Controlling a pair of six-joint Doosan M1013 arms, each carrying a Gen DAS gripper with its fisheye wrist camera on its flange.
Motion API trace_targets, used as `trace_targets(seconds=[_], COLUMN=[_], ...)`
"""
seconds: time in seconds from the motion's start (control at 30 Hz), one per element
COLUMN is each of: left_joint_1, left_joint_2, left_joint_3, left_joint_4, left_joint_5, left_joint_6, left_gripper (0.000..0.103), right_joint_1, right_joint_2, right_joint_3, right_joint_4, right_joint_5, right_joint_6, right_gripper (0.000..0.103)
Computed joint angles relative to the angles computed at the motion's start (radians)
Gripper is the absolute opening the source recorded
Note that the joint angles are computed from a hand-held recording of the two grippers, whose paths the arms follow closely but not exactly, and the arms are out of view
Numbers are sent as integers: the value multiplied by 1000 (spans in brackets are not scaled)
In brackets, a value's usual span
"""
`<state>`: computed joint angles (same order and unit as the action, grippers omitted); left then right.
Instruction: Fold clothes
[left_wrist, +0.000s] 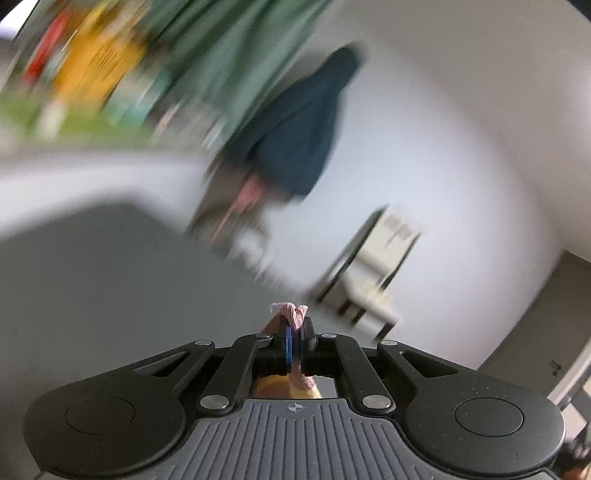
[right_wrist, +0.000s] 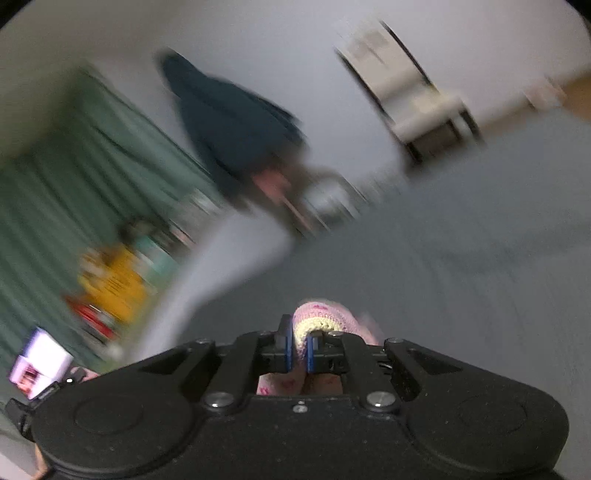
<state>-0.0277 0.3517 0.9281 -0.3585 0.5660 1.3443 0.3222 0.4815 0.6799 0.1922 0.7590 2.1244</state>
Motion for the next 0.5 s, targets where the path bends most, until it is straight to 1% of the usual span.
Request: trace_targets(seconds=[0.07,0.1,0.13,0.17,0.2,0.23,0.27,0.3,0.37,0.43,0.5], left_joint_1=[1,7,6,11,12,13,15,16,20,22,24], left_joint_2=[17,9,5,-17,-21,-27,-33,-39,-36,-36,-31], left_joint_3=[-81,-94,-106,-83,-86,-85,-84,-84,-100,-109,-121], left_joint_4=[-23,-52,-63,-116,-153,-144,-126,-103,-50,-10,-61], left_joint_5=[-48,-94,-153,-224,-285,-310,-332,-354,-313,-268,-237], left_joint_6=[48,76,87,126,143,125,98,67,34,17,84], left_gripper=[3,3,3,3,3,3,3,3,3,3,3], right_joint_1=[1,2,6,11,16,23,27,27,23,16,16], right_joint_2=[-11,-26,-50,-67,-77,-72,-62,-54,-47,-56,-58], right_joint_3=[-15,-3,30,50,53,29,-4,-30,-59,-51,-49], right_joint_4=[55,81,103,75,-6,-115,-171,-176,-161,-108,-103], right_joint_5=[-126,-205,-301,-372,-396,-371,-322,-278,-226,-230,-248], right_joint_6=[-68,-110,-159,-156,-100,-9,37,37,21,-3,-10], right_gripper=[7,8,8,8,8,8,8,8,8,8,8])
